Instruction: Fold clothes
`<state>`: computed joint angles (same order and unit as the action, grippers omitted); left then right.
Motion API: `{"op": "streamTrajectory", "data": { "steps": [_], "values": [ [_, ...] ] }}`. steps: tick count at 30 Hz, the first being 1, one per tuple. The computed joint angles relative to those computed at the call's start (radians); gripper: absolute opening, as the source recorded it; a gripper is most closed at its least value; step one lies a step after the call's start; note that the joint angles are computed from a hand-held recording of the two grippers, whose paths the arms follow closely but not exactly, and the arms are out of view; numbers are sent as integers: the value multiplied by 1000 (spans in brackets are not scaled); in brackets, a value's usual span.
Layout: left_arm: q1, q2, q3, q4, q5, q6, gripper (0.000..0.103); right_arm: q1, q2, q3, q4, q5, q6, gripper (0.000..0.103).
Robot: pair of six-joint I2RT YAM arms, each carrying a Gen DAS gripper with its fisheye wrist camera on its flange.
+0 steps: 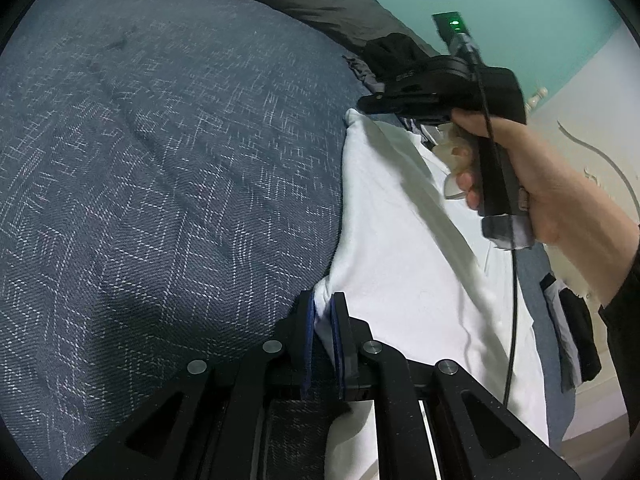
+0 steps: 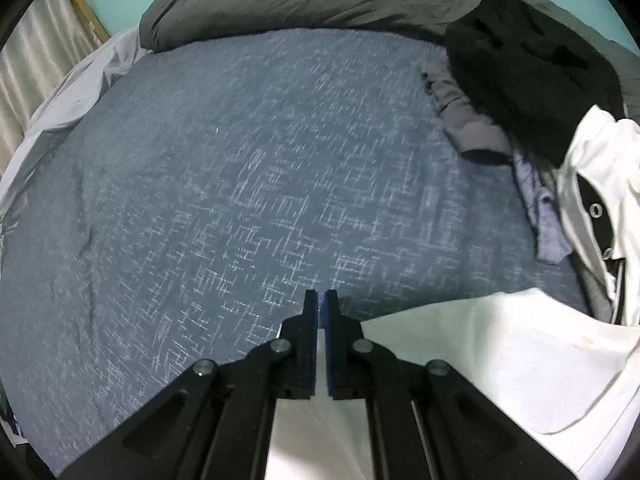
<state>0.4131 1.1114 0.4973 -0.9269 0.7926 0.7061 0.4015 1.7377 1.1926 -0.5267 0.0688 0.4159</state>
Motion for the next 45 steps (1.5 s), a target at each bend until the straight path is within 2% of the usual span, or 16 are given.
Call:
{"op": "streamTrajectory", "data": {
  "steps": [4, 10, 16, 19, 23, 26, 27, 30, 34, 39, 42, 45],
  "values": [
    [11, 1, 15, -12, -3, 4, 16, -6, -68, -25, -9, 14, -17, 13],
    [23, 5, 32, -2, 0, -23, 16, -8, -214, -104, -51, -114, -48, 14],
    [54, 6, 49, -37, 15, 13, 16, -5, -395, -327, -46, -177, -9, 14],
    [47, -13, 46, -55, 16, 29, 16, -29, -517, -445, -73, -162, -21, 20],
    [15, -23, 24, -27, -21, 4, 16, -80, -649, -544, -126, -199, -36, 27],
    [-14, -20, 8, 13, -41, -32, 17, -84, -693, -600, -139, -225, -68, 27],
    [-27, -25, 4, 25, -45, -46, 18, -73, -692, -609, -146, -214, -76, 27],
    [-33, -32, -2, 30, -51, -51, 19, -66, -712, -640, -131, -203, -60, 3],
    [-40, -33, -5, 36, -50, -61, 19, -107, -762, -664, -102, -212, -34, 1],
    [-20, -34, 1, 10, -50, -31, 19, -84, -708, -663, -71, -174, -10, 1],
    [-21, -32, 5, 8, -51, -31, 19, -99, -737, -684, -52, -196, -6, 1],
    [-23, -29, 7, 6, -51, -30, 20, -119, -837, -699, -122, -151, -3, 2]
  ]
}}
